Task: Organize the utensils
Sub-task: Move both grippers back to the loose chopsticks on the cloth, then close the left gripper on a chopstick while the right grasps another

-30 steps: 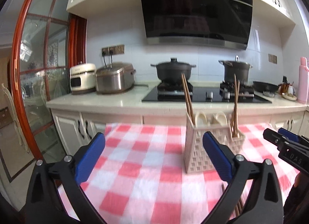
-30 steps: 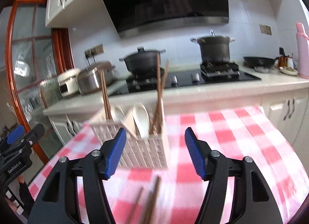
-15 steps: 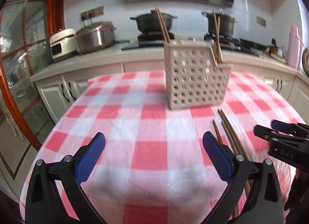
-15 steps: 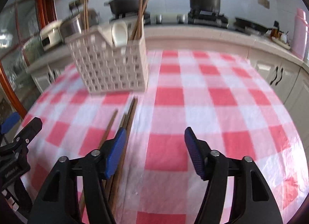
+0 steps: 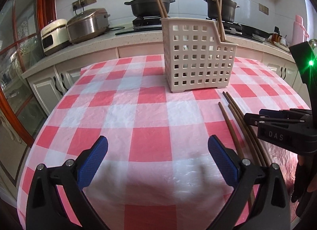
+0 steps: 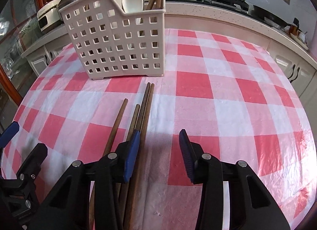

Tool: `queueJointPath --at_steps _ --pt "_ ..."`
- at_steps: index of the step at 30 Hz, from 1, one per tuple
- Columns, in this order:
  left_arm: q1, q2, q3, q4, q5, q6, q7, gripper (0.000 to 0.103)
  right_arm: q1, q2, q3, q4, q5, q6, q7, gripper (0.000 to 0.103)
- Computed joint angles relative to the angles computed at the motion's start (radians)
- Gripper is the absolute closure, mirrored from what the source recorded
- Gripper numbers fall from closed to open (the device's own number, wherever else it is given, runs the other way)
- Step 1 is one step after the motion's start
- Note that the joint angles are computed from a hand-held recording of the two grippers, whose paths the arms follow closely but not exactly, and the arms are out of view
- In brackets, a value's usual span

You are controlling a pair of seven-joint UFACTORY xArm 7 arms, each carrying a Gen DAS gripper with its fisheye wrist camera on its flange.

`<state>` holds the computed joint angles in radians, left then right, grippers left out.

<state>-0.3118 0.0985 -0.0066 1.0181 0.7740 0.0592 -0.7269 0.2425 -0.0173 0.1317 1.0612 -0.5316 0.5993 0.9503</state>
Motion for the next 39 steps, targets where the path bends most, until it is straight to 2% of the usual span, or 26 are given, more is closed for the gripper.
queueJointPath --at_steps 3,9,11,13,14,23,25,27,32,34,36,39 --pt "0.027 0.007 -0.035 -0.004 -0.131 0.000 0.117 0.005 0.003 0.030 -0.002 0.033 -0.005 0.027 -0.008 0.063" --pt "0.018 0.012 -0.043 -0.001 -0.223 0.016 0.215 0.005 0.013 0.079 -0.021 0.092 -0.001 0.044 -0.044 0.068" --pt "0.021 0.013 -0.057 -0.001 -0.278 0.025 0.265 0.005 0.014 0.083 -0.027 0.098 0.011 0.041 -0.066 0.075" --pt "0.035 0.019 -0.087 0.003 -0.373 0.040 0.350 0.006 0.015 0.079 -0.032 0.095 0.010 0.041 -0.076 0.091" --pt "0.041 0.023 -0.103 0.008 -0.423 0.050 0.395 0.007 0.013 0.072 -0.034 0.085 0.014 0.035 -0.082 0.095" --pt "0.009 0.095 -0.144 0.107 -0.611 0.140 0.575 0.024 -0.048 -0.066 -0.036 -0.082 0.056 -0.032 -0.095 0.097" --pt "0.004 0.121 -0.161 0.143 -0.659 0.174 0.619 0.034 -0.066 -0.093 -0.032 -0.114 0.073 -0.048 -0.107 0.097" --pt "-0.004 0.140 -0.172 0.169 -0.698 0.200 0.651 0.039 -0.082 -0.117 -0.025 -0.142 0.083 -0.062 -0.114 0.097" --pt "-0.055 0.182 -0.151 0.222 -0.697 0.237 0.651 0.049 -0.109 -0.150 -0.008 -0.185 0.107 -0.092 -0.139 0.097" --pt "-0.103 0.197 -0.105 0.242 -0.628 0.246 0.590 0.051 -0.117 -0.155 -0.001 -0.191 0.110 -0.098 -0.143 0.097" --pt "-0.108 0.204 -0.104 0.254 -0.611 0.254 0.580 0.053 -0.121 -0.159 0.004 -0.197 0.112 -0.103 -0.147 0.097" --pt "-0.099 0.213 -0.114 0.273 -0.614 0.271 0.593 0.067 -0.123 -0.157 0.005 -0.191 0.128 -0.093 -0.170 0.096"
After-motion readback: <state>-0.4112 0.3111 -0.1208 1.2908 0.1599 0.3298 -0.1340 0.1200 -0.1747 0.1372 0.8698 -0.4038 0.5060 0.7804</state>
